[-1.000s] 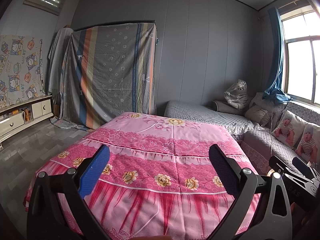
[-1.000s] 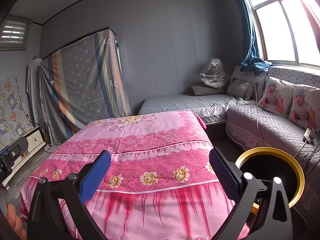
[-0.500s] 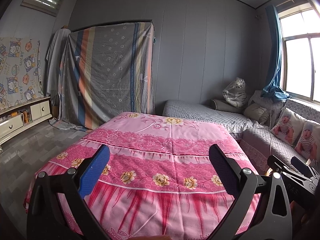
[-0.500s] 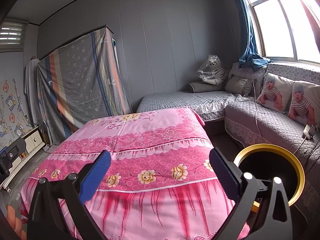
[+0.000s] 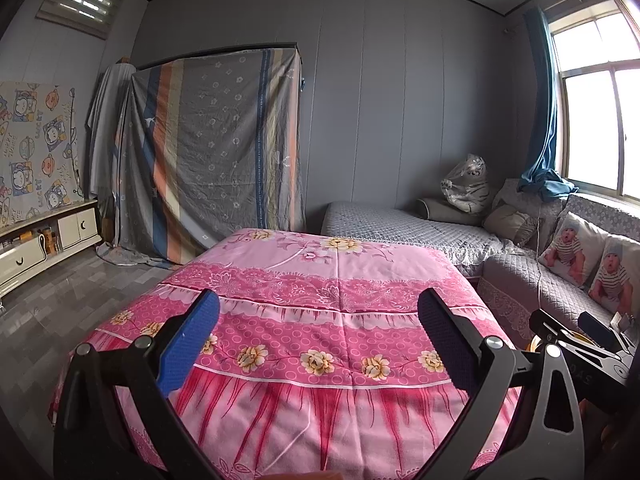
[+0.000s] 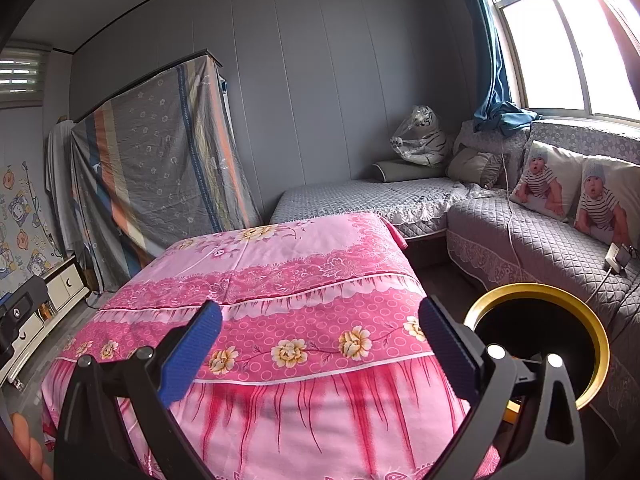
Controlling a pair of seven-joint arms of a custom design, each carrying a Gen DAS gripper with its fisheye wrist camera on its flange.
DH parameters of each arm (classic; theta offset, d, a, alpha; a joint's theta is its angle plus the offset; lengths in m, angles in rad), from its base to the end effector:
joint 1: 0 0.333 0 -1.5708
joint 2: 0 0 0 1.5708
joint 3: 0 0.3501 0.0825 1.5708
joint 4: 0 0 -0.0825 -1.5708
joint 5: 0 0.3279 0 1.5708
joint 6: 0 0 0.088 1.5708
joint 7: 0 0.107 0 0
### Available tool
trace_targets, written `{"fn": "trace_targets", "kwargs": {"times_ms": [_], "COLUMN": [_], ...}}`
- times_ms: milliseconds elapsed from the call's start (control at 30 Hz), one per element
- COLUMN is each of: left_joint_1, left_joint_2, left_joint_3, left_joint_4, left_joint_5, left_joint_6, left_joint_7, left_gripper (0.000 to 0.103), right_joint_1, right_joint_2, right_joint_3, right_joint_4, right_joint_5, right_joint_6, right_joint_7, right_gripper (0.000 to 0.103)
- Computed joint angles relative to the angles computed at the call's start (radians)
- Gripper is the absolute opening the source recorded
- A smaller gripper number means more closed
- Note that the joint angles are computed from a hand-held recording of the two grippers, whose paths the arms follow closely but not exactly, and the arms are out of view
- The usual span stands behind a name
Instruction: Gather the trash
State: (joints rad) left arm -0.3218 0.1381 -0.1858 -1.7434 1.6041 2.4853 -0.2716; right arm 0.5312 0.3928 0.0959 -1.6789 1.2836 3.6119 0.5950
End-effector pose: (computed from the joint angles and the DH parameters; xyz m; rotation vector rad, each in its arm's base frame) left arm 0.5247 -0.2878 0.6057 -1.5250 1.1972 -1.0275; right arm 0.5661 0.2450 0.5410 -1.4194 1.4106 -0.8404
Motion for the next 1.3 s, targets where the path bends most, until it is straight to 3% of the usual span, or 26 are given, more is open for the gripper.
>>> {"fn": "trace_targets", "kwargs": {"times_ms": [633, 1300], "left_joint_1": [-0.002, 0.001], "left_joint_2": [0.002, 0.006], "left_joint_3": [0.001, 0.005], "left_joint_4": [0.003, 0.001], "left_joint_5": [-0.007, -0.012], "left_joint_6": [0.004, 0.014], "left_joint_7": [0.010, 0.016], "left_gripper": [0.095, 0.095], "right_joint_1": [-0.002, -0.010], "right_joint_2": [0.005, 0.002], "right_joint_3": [0.003, 0.005], "right_joint_4": [0.025, 0.001], "right_joint_5": [0.060, 0.031], "right_joint_6": [-0.008, -0.012], "right_joint_7": [-0.058, -0.020], "right_gripper": [0.095, 0.095]}}
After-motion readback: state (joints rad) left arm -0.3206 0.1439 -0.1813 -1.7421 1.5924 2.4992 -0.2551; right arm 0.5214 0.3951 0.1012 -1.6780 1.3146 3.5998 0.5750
